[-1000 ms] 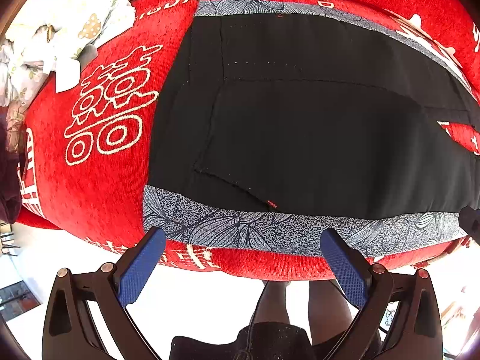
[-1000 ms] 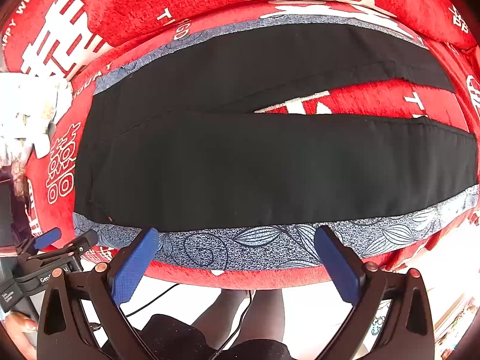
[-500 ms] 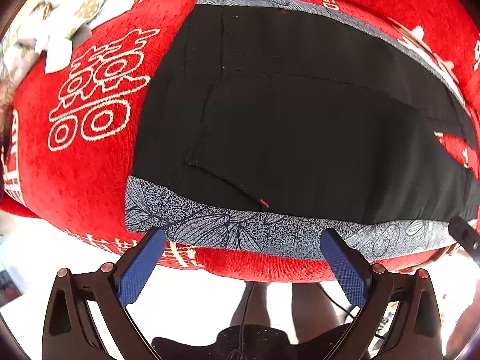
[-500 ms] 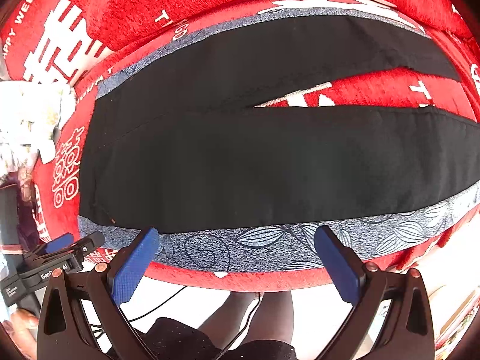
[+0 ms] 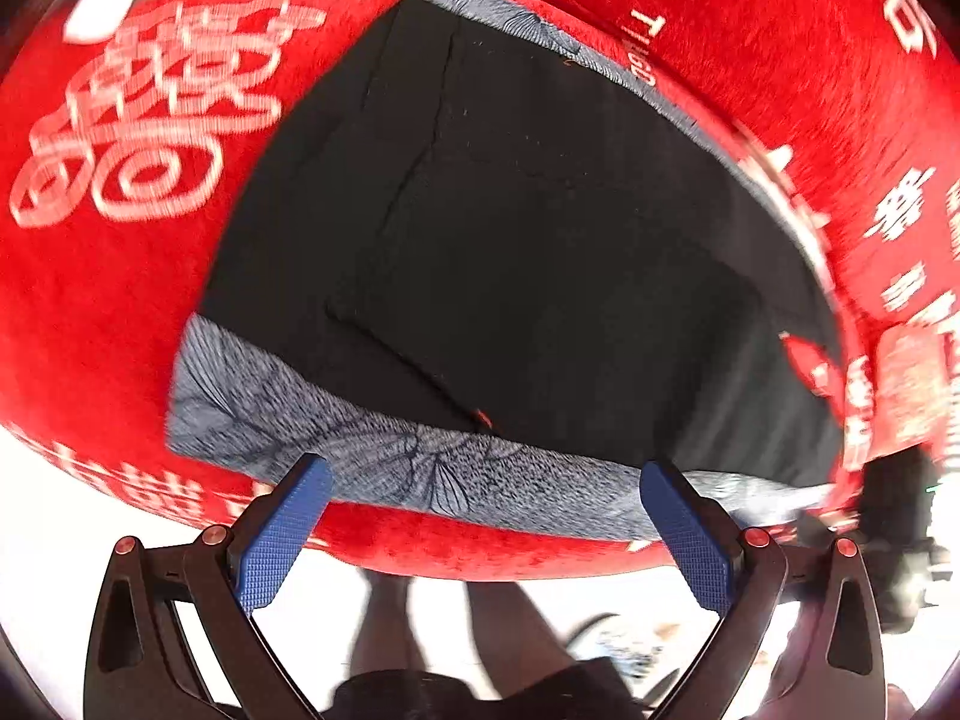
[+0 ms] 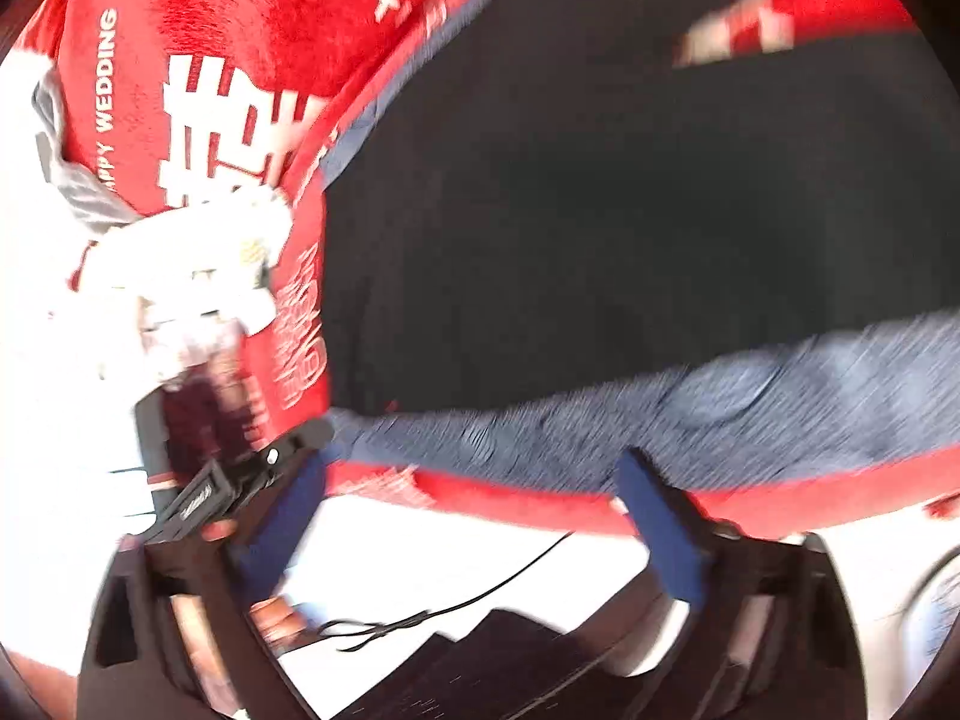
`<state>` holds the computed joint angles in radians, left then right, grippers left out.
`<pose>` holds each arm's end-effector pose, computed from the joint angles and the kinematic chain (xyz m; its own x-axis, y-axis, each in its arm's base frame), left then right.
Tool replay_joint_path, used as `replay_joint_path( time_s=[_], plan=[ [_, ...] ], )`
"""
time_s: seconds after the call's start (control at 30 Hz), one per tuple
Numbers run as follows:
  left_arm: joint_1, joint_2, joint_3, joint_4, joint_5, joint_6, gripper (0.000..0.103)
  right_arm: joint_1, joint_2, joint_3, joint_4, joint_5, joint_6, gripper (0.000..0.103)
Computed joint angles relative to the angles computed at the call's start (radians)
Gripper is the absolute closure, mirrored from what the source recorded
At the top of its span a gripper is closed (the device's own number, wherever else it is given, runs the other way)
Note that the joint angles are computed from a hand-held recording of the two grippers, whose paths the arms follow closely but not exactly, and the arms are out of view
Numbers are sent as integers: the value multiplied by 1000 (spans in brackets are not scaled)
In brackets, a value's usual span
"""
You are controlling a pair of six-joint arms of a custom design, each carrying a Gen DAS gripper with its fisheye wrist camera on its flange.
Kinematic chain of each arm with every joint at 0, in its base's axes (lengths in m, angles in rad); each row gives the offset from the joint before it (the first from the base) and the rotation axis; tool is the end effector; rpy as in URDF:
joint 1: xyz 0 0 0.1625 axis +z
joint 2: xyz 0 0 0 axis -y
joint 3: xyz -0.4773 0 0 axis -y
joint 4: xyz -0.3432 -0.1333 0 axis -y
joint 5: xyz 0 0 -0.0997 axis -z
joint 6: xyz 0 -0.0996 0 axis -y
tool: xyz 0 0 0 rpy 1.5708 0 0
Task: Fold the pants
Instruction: 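Close both tools on the grey patterned waistband of the trousers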
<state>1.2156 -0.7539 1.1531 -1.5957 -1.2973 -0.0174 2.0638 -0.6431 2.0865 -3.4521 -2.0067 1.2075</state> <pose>-0.1009 -0.7326 0.2301 -0.8739 0.4122 -0.2577 0.3085 0.8800 0.3612 0.3426 -0.4450 0.0688 -0.7145 0.6493 -0.2605 0.6733 0.5371 -0.5081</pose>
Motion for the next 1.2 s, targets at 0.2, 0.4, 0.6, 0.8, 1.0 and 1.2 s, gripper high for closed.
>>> replay_joint_path(
  time_s=[0.2,0.4,0.6,0.8,1.0,1.2],
  plan=[
    [87,2,-14,16,-112,-57,0,-51,129,96,-301,125,40,30],
    [121,5,-13,-26,-163,-78,0,-100,250,87,-611,188,-47,30],
    [119,3,-7,-15,-177,-58,0,-142,305,-41,-596,288,-113,31],
    [112,18,7,-123,-216,-111,21,-117,278,-84,-567,325,-174,62],
    [77,53,-41,-76,-155,-47,64,-90,227,23,-502,186,-90,50],
    [72,72,-109,22,-157,-13,64,-36,252,167,-716,12,49,43]
  ],
)
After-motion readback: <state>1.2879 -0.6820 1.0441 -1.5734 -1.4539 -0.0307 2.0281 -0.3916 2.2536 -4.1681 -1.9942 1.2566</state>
